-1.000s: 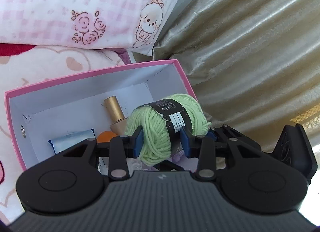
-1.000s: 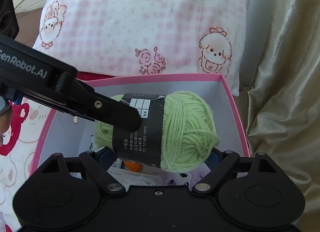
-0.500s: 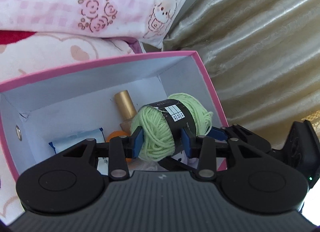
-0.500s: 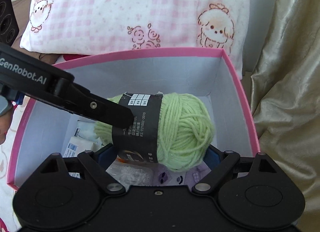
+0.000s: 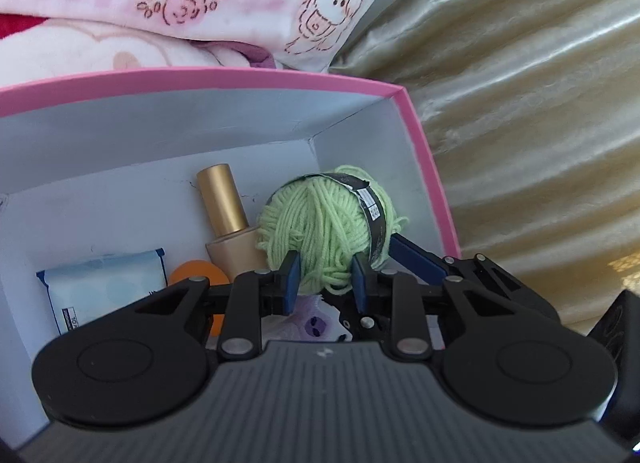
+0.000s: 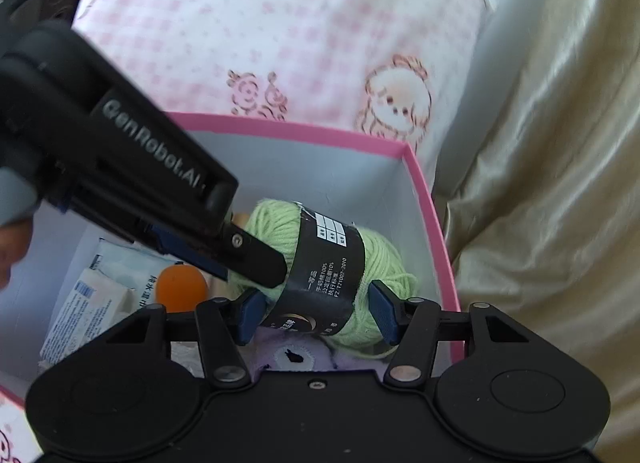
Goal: Organize objects
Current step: 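Lower the yarn into the box and open the left gripper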
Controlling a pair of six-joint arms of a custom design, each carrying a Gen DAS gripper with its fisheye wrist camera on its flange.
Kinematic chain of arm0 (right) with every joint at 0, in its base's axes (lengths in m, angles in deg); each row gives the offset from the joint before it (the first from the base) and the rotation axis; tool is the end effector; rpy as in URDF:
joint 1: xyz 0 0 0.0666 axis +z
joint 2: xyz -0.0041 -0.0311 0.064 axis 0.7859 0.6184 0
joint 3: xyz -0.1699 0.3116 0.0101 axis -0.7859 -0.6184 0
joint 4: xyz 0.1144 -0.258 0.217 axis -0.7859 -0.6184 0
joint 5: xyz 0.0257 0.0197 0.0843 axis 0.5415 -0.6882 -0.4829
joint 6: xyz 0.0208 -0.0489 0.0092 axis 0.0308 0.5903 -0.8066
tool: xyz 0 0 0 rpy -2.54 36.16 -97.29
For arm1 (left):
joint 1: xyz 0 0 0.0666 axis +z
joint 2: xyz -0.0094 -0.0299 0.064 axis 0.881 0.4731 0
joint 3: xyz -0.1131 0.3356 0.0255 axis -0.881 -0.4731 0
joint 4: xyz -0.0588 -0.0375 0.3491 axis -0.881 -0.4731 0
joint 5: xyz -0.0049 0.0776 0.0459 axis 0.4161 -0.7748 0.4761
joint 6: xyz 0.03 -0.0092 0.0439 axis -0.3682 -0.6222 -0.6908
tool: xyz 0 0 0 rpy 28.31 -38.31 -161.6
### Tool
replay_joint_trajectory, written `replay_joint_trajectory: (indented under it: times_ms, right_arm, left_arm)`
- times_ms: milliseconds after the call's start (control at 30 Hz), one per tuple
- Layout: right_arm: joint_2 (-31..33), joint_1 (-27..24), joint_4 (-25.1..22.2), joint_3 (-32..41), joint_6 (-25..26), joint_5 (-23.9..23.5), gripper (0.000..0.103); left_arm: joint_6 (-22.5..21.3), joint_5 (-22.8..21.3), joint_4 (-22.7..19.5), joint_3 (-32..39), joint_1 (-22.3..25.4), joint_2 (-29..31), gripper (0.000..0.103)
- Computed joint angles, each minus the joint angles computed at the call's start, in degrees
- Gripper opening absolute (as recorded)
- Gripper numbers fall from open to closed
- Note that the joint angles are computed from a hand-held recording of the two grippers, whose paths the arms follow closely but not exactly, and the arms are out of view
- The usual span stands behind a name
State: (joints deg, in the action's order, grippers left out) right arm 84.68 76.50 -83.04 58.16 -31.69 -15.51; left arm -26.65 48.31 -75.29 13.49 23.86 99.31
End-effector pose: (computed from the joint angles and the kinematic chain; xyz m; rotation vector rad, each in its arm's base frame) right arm 0.3779 0.1681 0.4701 -0.6003 2.3309 -0.0132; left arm 0.4158 -0.3322 0.4172 -0.2375 2.5106 -0.9436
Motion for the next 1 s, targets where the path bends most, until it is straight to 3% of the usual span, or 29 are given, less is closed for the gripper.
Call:
replay_joint_trajectory:
  times_ms: [233,333,500,600,633,800,1000]
  right_arm:
    - [1.16,1.38,0.4,0.41,0.62,2.05,0.061]
    - [2.82,1.73,-3.1,3.24,0.14,2.42,0.064]
    - [-0.17,2.25,-5.01,3.05,-2.54,1.8,0.065]
    - [-2.94,2.43,-6.61,3.59,-6.07,-0.45,0.069]
    - [-3.37,2.47,-7.31,4.36,-7.05,-1.29,0.07]
    - [-6.54,5.43,-11.03,8.14,-10.11,-2.1,0.073]
    - [-7.94,10.77,-16.95,14.49,-12.2,-3.8,0.079]
  left_arm:
    - [-7.24,-8.3,-5.01,2.64,-2.21,0.3,0.026]
    - [-7.31,-10.05,-6.5,2.61,-2.37,-0.88,0.026]
    - [-6.9,-11.36,-9.23,1.78,-3.0,-4.34,0.027]
    - [-7.4,-13.27,-12.54,2.46,-4.43,-6.82,0.031]
    - [-7.46,-13.05,-13.21,2.45,-4.77,-7.87,0.038]
    - [-5.01,-19.25,-20.79,5.0,-8.46,-12.28,0.048]
    - [0.5,-27.65,-34.49,10.22,-13.9,-15.93,0.061]
